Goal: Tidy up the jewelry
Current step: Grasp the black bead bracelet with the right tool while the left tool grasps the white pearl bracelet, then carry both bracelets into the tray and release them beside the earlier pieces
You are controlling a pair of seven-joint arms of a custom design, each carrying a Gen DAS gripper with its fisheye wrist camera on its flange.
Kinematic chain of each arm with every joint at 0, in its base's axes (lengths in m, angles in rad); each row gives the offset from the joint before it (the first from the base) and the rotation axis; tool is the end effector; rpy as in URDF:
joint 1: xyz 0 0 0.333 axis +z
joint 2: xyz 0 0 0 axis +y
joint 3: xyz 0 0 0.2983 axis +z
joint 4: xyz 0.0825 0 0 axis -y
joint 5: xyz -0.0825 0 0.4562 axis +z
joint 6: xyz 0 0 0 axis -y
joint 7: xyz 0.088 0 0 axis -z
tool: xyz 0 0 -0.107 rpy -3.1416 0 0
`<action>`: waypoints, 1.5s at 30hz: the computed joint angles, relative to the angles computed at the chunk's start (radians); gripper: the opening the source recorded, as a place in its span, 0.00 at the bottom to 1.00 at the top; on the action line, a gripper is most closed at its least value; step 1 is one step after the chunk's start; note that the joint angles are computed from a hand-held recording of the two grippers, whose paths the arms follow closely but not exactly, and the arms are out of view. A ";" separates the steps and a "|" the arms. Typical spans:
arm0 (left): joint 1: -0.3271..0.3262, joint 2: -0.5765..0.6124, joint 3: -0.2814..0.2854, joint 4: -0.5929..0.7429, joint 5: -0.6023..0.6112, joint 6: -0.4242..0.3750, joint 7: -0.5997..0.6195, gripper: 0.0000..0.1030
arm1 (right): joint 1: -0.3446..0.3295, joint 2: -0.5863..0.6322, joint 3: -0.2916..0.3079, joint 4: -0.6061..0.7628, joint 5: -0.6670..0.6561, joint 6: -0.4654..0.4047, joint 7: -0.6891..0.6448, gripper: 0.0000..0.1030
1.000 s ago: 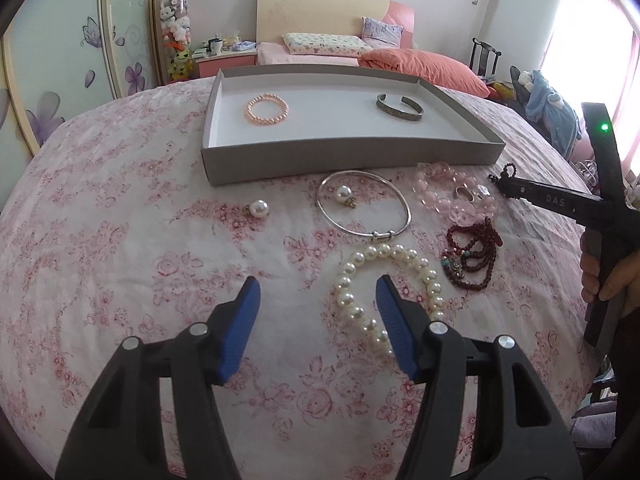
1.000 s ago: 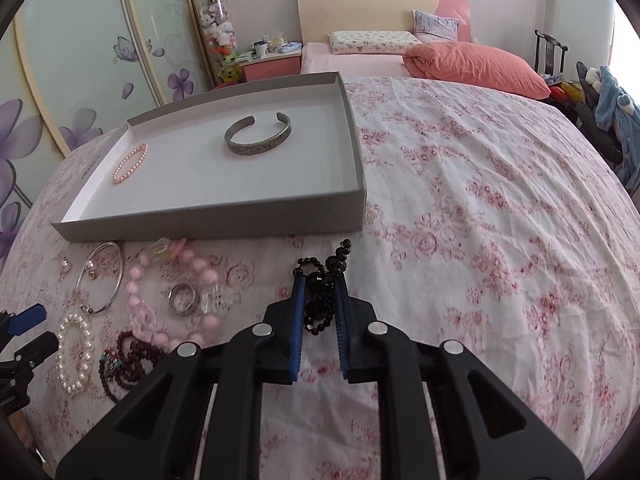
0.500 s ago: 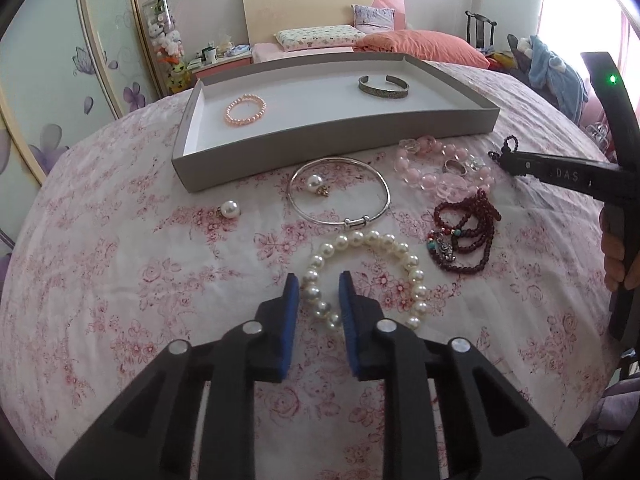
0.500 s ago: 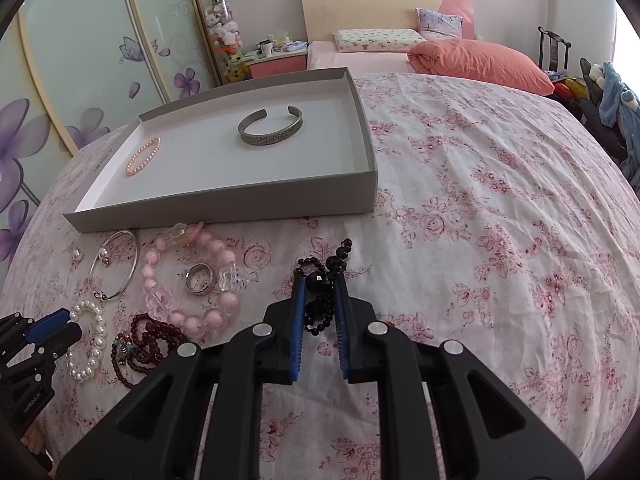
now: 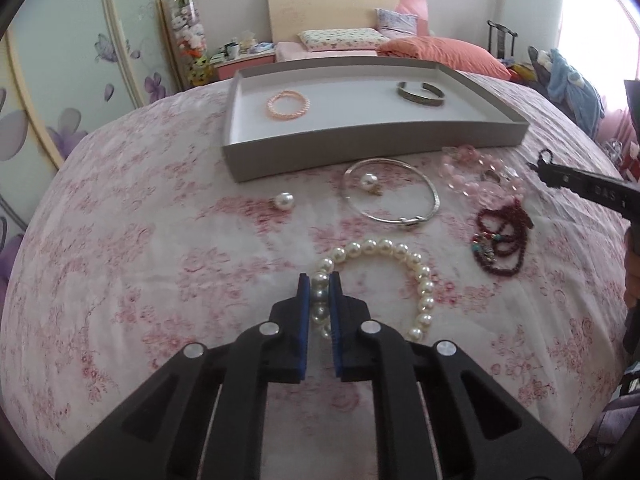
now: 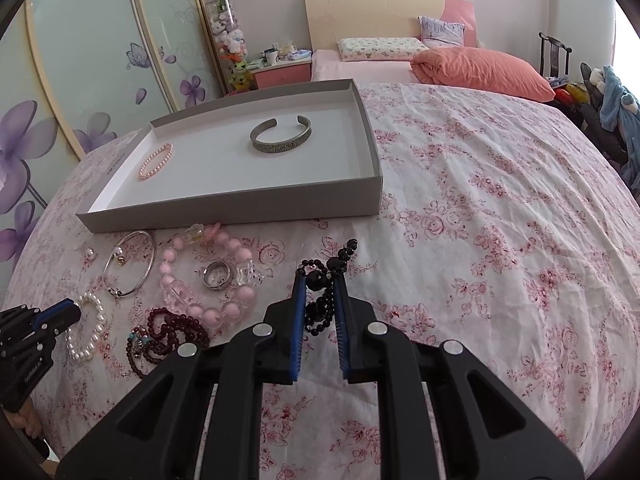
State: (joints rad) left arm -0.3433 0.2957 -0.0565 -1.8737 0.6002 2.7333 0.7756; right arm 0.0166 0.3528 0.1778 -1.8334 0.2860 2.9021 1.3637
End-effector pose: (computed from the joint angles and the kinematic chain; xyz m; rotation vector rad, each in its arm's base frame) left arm 0.6529 -0.2970 0.3571 -1.7643 1.9187 -0.6310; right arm 0.7268 0.1157 0.3661 -1.8296 1.6309 -0.4499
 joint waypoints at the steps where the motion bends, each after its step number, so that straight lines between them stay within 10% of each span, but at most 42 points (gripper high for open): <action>1: 0.006 -0.005 0.000 -0.008 -0.011 0.006 -0.003 0.10 | -0.005 -0.002 0.007 -0.002 0.008 0.003 -0.008 0.14; 45: 0.019 -0.123 0.049 -0.106 0.103 0.292 -0.201 0.10 | -0.061 -0.108 0.167 -0.103 0.389 0.178 -0.451 0.15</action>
